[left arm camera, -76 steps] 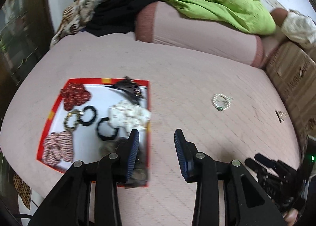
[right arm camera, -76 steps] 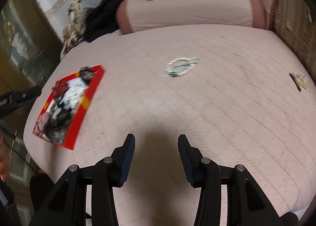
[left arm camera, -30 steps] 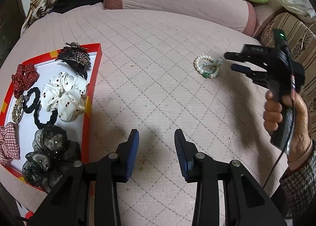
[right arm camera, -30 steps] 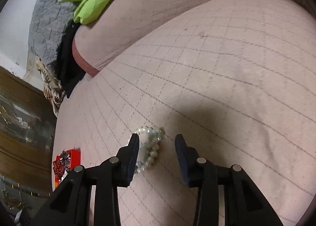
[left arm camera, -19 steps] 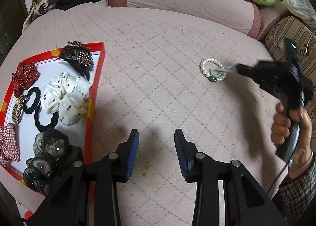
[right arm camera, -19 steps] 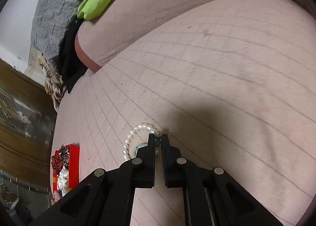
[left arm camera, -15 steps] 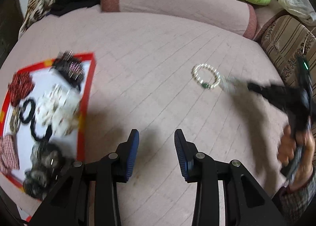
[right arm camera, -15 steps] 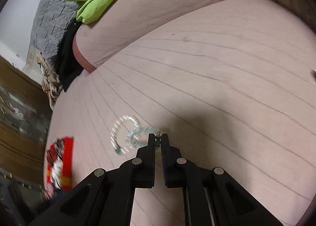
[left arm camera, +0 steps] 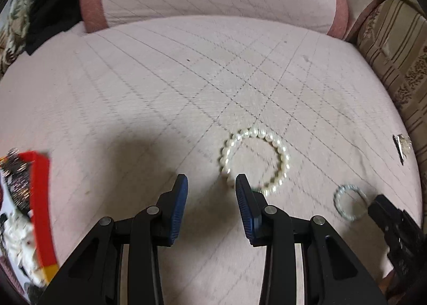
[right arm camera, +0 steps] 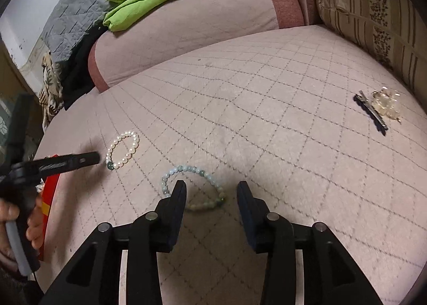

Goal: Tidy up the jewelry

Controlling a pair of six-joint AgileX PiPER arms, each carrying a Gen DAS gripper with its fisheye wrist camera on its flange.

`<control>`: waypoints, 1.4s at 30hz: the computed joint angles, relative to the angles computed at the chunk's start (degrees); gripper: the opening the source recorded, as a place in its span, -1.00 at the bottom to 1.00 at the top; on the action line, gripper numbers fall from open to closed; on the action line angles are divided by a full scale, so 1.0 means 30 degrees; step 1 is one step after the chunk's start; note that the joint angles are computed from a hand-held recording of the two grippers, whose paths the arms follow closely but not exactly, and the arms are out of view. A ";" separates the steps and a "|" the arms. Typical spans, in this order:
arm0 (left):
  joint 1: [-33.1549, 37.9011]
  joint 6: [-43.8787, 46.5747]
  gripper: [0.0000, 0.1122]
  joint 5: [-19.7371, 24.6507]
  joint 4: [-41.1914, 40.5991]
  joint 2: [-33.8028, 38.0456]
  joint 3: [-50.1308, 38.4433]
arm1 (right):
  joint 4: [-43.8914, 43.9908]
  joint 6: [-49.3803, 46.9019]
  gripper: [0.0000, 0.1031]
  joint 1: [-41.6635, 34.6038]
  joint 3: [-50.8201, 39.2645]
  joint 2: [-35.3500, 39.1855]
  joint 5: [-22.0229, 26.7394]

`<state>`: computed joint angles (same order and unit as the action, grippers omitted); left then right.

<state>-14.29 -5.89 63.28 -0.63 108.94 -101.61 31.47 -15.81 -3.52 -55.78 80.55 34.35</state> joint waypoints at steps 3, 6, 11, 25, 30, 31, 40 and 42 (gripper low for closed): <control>-0.0134 -0.0255 -0.36 0.0215 0.0032 0.1134 -0.1132 | 0.0948 -0.1060 -0.17 -0.0175 -0.0016 0.0450 0.0000; -0.0795 -0.0728 -0.17 -0.0185 0.1054 0.1599 -0.1481 | 0.0138 -0.0576 -0.17 0.0303 -0.0388 0.0857 -0.0056; -0.2047 -0.2085 0.02 -0.2364 0.3358 0.0948 0.0450 | -0.5258 0.3970 -0.17 0.2351 -0.1056 0.1260 -0.0462; -0.3987 -0.3031 -0.84 -0.1673 0.3604 -0.0793 0.0761 | -0.7230 0.5101 -0.87 0.3182 -0.0612 0.0706 -0.0992; -0.3840 -0.2543 -0.84 -0.1703 0.3235 -0.3182 0.2125 | -0.5749 0.4755 -0.87 0.2638 0.0110 -0.0612 -0.1772; -0.3783 -0.2545 -0.84 -0.1729 0.3202 -0.3852 0.2641 | -0.5831 0.5023 -0.87 0.2650 0.0388 -0.1034 -0.2030; -0.2985 -0.2482 -0.84 -0.1369 0.2118 -0.7905 0.5274 | -0.9786 1.0500 -0.87 0.3990 0.1293 -0.4665 -0.0826; -0.2581 -0.2304 -0.84 -0.1194 0.1713 -0.9024 0.5898 | -0.9325 1.0729 -0.87 0.3954 0.1482 -0.5657 0.0061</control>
<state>-22.03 -12.80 59.70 4.50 81.87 -83.92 3.49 16.37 8.34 -51.34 63.58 34.54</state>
